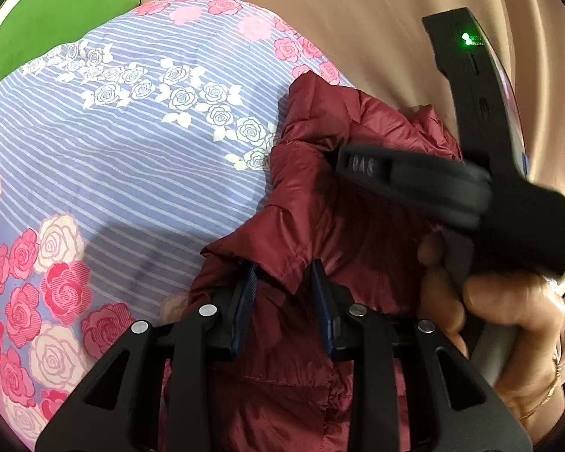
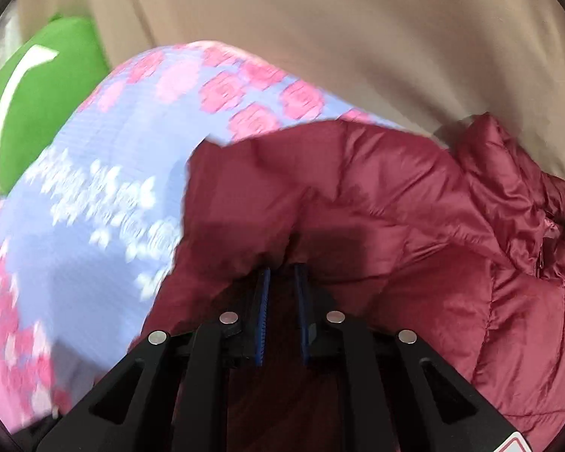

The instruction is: Fold large clothes

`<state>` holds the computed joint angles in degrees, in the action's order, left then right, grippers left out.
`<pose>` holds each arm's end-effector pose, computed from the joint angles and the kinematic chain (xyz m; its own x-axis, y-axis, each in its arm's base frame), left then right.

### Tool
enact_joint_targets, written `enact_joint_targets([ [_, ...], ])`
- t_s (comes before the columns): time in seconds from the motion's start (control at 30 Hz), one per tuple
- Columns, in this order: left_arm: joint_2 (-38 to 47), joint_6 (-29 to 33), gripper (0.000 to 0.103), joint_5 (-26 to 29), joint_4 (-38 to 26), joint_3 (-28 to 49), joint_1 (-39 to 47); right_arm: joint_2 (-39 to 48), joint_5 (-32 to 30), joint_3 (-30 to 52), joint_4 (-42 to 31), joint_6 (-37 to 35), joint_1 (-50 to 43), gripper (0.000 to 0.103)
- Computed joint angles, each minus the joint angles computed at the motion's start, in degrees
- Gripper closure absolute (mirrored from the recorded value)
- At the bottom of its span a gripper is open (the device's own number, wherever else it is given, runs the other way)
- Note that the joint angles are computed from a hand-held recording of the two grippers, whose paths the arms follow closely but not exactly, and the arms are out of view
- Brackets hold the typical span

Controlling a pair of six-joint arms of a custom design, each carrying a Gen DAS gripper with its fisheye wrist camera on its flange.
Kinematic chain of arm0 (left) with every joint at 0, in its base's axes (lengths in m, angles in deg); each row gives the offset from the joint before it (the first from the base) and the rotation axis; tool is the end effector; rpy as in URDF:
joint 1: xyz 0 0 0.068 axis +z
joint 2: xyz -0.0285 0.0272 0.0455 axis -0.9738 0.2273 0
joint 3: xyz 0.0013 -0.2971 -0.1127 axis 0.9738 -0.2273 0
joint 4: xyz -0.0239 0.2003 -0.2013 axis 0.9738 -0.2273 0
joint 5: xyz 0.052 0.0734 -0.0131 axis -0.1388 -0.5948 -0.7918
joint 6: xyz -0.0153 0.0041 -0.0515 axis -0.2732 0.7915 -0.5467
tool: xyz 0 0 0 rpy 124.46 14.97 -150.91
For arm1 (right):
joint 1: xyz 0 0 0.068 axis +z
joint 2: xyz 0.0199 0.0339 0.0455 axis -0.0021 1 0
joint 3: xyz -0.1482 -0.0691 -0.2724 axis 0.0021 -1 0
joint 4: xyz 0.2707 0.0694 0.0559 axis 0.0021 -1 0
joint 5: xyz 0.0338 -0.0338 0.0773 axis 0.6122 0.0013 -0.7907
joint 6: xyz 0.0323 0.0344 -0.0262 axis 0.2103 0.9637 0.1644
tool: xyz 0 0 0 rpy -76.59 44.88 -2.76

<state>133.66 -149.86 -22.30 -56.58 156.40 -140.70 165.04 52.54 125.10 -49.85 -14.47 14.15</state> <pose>0.2099 -0.3667 0.1957 -0.4330 -0.6022 -0.6707 -0.4728 0.7852 -0.3998 0.3866 0.1121 0.1995 -0.5386 -0.4969 -0.6804 -0.7051 0.7079 0.0411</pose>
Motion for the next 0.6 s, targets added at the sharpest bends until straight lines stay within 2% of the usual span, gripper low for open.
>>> enact_joint_targets([
  [0.1, -0.5, -0.3, 0.074, -0.2, 1.2, -1.0, -0.2, -3.6, -6.9, -2.2, 1.6, 2.3, -4.8, 0.089],
  [0.13, -0.7, -0.3, 0.074, -0.3, 1.6, -1.2, -0.2, -5.2, -10.0, -2.6, 0.4, 1.3, -8.4, 0.085],
  [0.23, -0.8, -0.5, 0.074, -0.4, 1.8, -1.5, -0.3, -6.5, -16.4, -2.2, -4.0, -5.4, -19.7, 0.084],
  [0.37, -0.6, -0.5, 0.074, -0.3, 1.5, -1.2, -0.2, 1.3, -23.4, 6.5, -13.5, -15.1, -39.1, 0.077],
  [0.43, -0.2, -0.7, 0.074, -0.2, 0.5, -0.5, -0.3, 5.3, -24.4, 10.2, -13.2, -16.2, -45.9, 0.069],
  [0.53, 0.2, -0.6, 0.074, 0.0, -0.4, 0.3, -0.1, 12.4, -24.3, 17.9, -16.8, -19.5, -53.0, 0.057],
  [0.6, 0.3, -0.4, 0.074, 0.1, -0.5, 0.3, 0.0, 17.3, -23.5, 24.1, -22.6, -21.7, -54.8, 0.056],
])
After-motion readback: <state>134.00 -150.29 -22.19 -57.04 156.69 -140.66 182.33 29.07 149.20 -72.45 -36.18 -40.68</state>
